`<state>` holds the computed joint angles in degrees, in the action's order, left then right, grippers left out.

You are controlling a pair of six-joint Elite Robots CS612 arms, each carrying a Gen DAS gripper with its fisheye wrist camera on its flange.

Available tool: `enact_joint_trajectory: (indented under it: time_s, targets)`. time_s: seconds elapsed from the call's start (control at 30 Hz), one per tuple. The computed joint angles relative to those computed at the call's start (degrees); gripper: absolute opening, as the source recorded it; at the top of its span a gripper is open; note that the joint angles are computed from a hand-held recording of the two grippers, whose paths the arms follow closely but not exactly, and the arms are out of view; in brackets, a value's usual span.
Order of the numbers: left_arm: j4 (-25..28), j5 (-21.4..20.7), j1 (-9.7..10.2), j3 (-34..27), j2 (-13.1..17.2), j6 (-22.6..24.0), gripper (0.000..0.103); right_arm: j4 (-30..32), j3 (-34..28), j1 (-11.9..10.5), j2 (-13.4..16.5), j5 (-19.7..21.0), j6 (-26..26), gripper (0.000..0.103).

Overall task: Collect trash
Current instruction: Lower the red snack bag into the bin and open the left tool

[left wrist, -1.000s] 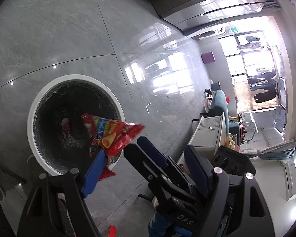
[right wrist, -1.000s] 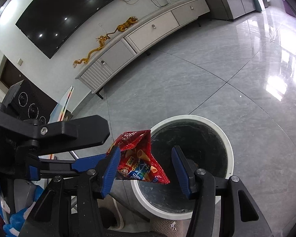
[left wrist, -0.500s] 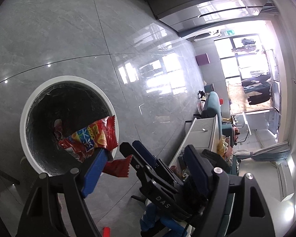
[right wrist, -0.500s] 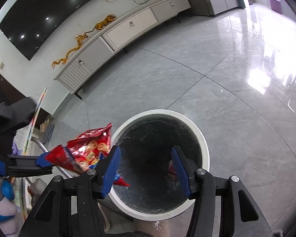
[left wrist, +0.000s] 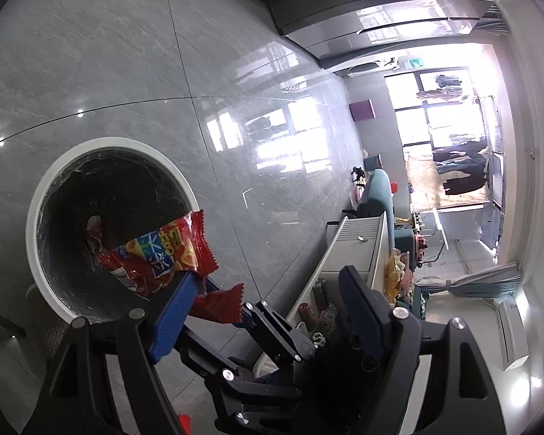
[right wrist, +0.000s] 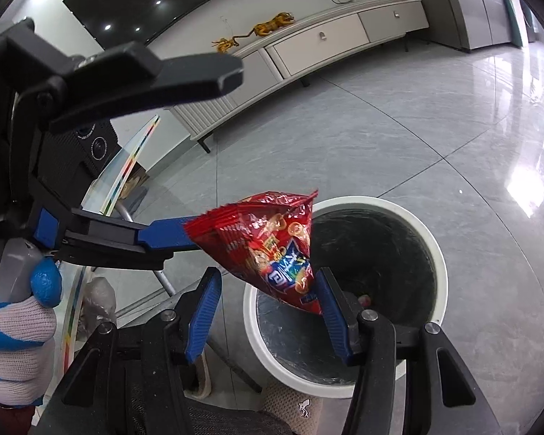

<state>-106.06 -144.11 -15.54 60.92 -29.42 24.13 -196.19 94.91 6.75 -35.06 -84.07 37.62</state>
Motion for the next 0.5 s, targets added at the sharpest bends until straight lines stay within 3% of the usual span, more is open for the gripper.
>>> enact_joint_trajectory:
  time_s: [0.03, 0.13, 0.17, 0.2, 0.4, 0.5]
  targets:
    - [0.35, 0.07, -0.03, -0.12, 0.05, 0.34, 0.078, -0.13, 0.01, 0.01, 0.03, -0.15, -0.18, 0.048]
    - [1.17, 0.08, -0.08, -0.29, 0.20, 0.80, 0.078, 0.79, -0.28, 0.21, 0.07, -1.10, -0.22, 0.024]
    - [1.26, -0.03, -0.11, -0.26, 0.18, 0.81, 0.078, 1.58, -0.36, 0.33, 0.02, -1.66, -0.28, 0.011]
    - [1.35, -0.15, -0.11, -0.24, 0.15, 0.86, 0.078, 2.83, -0.52, 0.40, -0.07, -2.23, -0.39, 0.007]
    - [1.09, -0.79, 0.07, -0.49, 0.05, 1.46, 0.078, 9.25, -1.33, 0.73, 0.47, -3.95, 1.37, 0.005]
    - [-1.49, 0.02, 0.16, 0.13, -0.32, 1.17, 0.078, 9.14, -1.01, 0.58, 0.59, -4.02, 3.97, 0.008]
